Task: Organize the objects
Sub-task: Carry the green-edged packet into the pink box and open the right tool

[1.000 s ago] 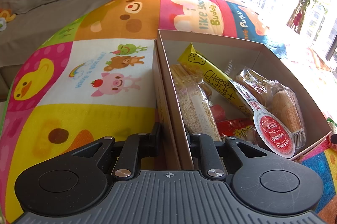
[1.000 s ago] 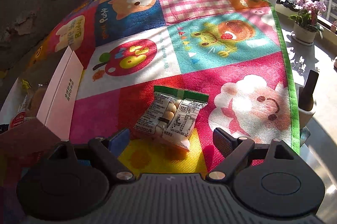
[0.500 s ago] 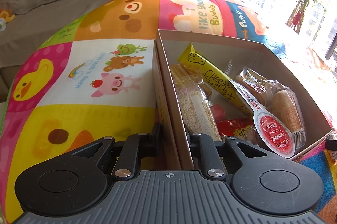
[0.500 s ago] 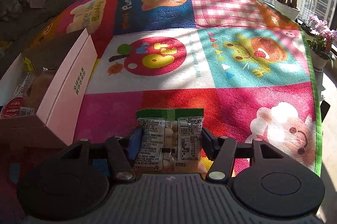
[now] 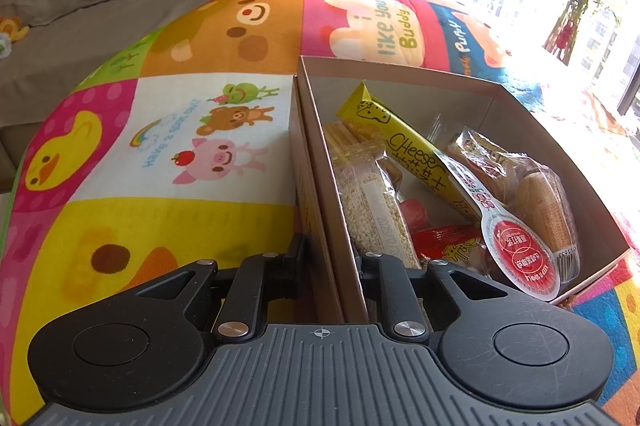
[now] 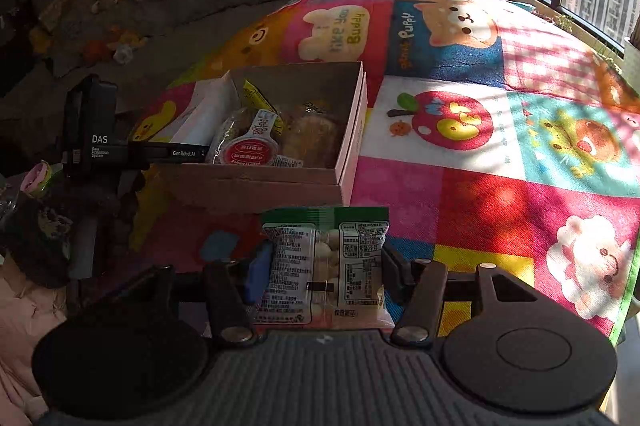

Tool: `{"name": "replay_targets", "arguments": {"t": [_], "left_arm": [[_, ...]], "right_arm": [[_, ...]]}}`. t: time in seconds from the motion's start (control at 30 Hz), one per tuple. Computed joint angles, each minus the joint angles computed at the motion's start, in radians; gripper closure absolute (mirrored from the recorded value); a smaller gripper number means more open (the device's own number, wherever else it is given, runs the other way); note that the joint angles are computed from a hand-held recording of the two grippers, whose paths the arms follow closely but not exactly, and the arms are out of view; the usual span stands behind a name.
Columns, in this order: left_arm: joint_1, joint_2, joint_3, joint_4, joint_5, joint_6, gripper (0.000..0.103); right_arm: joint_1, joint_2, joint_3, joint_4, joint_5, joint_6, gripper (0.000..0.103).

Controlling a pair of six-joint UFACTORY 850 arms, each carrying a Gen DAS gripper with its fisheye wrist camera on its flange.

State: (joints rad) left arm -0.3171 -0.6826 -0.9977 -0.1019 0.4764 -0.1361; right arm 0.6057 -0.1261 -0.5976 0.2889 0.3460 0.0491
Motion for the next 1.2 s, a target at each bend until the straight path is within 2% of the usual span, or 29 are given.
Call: {"name": "replay_targets", "arguments": {"t": [0.07,0.23,0.33,0.5,0.67,0.87,1.0,1.1,1.2], "left_arm": [[0.001,0.0,0.002,0.005,0.004,-0.004,0.085],[0.002,0.0,0.006,0.007,0.01,-0.005,0.085],[0.003,0.0,0.009,0.018,0.019,-0.016,0.085],[0.011,-0.001,0.013,0.055,0.032,-0.048,0.084],[0.012,0.0,0.018,0.061,0.04,-0.053,0.084],[0.012,0.001,0.02,0.055,0.04,-0.048,0.084],[0.012,0.001,0.019,0.053,0.038,-0.048,0.084],[0.012,0.001,0.019,0.054,0.037,-0.049,0.084],[0.011,0.001,0.017,0.048,0.036,-0.047,0.084]], "right_arm": [[0.003,0.002,-0.036,-0.033,0.01,0.008,0.047],[0.006,-0.077,-0.182,0.066,0.038,-0.149,0.047],[-0.017,-0.186,-0.326,0.022,-0.006,-0.107,0.047],[-0.022,-0.391,-0.557,0.243,-0.061,-0.292,0.047],[-0.034,-0.509,-0.674,0.356,-0.084,-0.365,0.047],[-0.062,-0.529,-0.669,0.224,-0.096,-0.185,0.041],[-0.071,-0.506,-0.63,0.214,-0.087,-0.172,0.041],[-0.075,-0.467,-0.569,0.132,-0.07,-0.104,0.041],[-0.064,-0.407,-0.472,0.088,-0.014,-0.102,0.032]]}}
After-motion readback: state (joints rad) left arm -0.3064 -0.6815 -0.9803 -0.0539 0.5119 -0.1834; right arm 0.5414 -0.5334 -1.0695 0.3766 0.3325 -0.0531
